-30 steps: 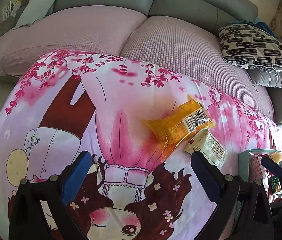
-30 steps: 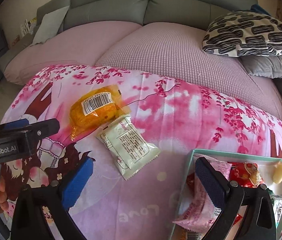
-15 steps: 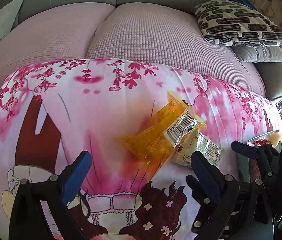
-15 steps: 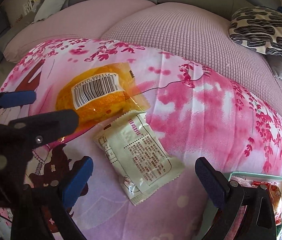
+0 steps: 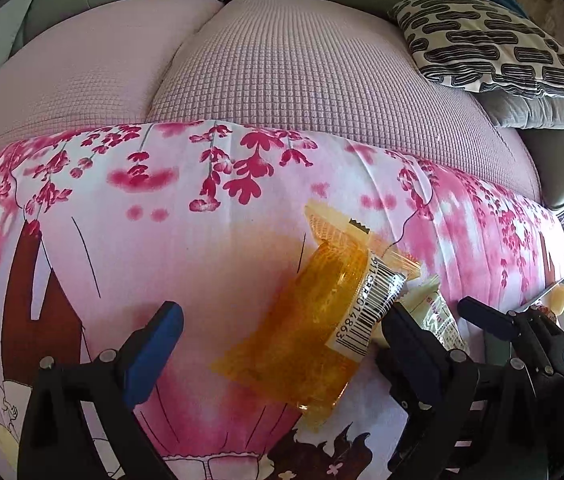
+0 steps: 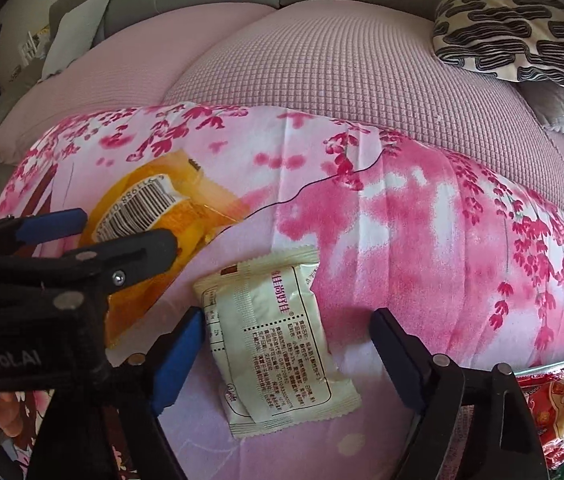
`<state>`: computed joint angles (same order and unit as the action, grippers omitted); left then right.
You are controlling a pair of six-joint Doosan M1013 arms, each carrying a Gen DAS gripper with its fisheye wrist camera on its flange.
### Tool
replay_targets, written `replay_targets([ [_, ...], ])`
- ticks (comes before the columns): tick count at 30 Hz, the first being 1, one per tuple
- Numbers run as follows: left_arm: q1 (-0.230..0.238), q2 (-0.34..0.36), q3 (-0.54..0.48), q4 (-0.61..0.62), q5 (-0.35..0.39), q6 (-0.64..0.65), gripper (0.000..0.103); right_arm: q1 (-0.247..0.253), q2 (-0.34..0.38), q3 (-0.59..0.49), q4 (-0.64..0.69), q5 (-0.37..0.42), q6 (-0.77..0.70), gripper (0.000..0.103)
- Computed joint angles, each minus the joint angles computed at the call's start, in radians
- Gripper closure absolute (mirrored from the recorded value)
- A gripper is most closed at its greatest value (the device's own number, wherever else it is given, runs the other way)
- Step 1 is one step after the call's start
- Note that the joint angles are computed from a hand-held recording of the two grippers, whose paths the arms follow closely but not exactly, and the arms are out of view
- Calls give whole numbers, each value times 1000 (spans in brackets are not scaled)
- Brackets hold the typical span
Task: Organize snacks
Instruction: 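Grasp the yellow bun bag with the left tool while the right tool grasps the beige pack, then carry the yellow bun bag and beige pack over the tray with both tools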
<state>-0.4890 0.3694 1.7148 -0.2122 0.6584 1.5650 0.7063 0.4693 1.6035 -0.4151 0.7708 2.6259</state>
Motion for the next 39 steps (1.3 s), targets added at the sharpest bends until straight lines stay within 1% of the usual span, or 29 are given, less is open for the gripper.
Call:
replay_targets([
  [1, 1, 1, -1, -4, -1, -1, 4, -1, -3, 4, -2, -2, 7, 29],
  [2, 2, 2, -1, -11, -1, -3, 7, 0, -9, 10, -3, -7, 17, 33],
  [3, 3, 1, 0, -24, -1, 2, 13, 0, -14, 17, 2, -15, 25, 40],
  [4, 5, 0, 2, -43, 0, 14, 16, -2, -18, 22, 9, -24, 30, 46],
  [6, 11, -4, 9, -89, 4, 44, 30, -7, -31, 38, 27, -52, 35, 46],
  [7, 15, -4, 11, -124, 8, 69, 33, -10, -39, 48, 37, -65, 33, 46],
  [8, 21, -4, 14, -172, 15, 102, 40, -11, -43, 53, 44, -73, 33, 47],
  [9, 25, -5, 19, -204, 18, 117, 44, -11, -47, 59, 49, -79, 33, 47],
  [10, 26, -8, 24, -212, 17, 112, 45, -12, -52, 66, 54, -84, 32, 47],
  [11, 26, -13, 30, -211, 13, 103, 49, -10, -56, 69, 58, -89, 34, 47],
  [12, 27, -17, 36, -216, 10, 100, 52, -8, -63, 76, 59, -95, 40, 47],
  [15, 27, -36, 60, -230, -6, 85, 55, 4, -76, 86, 52, -108, 64, 47],
  [19, 23, -77, 111, -254, -51, 64, 58, 29, -103, 105, 24, -111, 108, 47],
  [21, 20, -102, 138, -264, -80, 47, 62, 40, -117, 115, 4, -108, 134, 47],
  [25, 26, -149, 187, -372, -127, 96, 63, 56, -137, 132, -9, -102, 166, 47],
  [28, 19, -165, 201, -349, -133, 62, 65, 69, -152, 147, -9, -98, 177, 47],
  [32, 12, -160, 191, -320, -120, 31, 65, 73, -160, 155, -11, -93, 177, 47],
  [34, 2, -152, 178, -273, -119, 0, 62, 70, -160, 154, 2, -87, 166, 47],
  [35, 2, -148, 173, -272, -115, -3, 53, 70, -159, 154, 2, -85, 163, 47],
  [36, 3, -139, 166, -285, -104, -1, 46, 70, -160, 155, -3, -82, 163, 47],
  [37, 2, -131, 159, -281, -97, -12, 45, 70, -160, 155, -8, -78, 164, 47],
  [39, -8, -113, 142, -223, -83, -52, 45, 69, -159, 155, -9, -74, 164, 47],
])
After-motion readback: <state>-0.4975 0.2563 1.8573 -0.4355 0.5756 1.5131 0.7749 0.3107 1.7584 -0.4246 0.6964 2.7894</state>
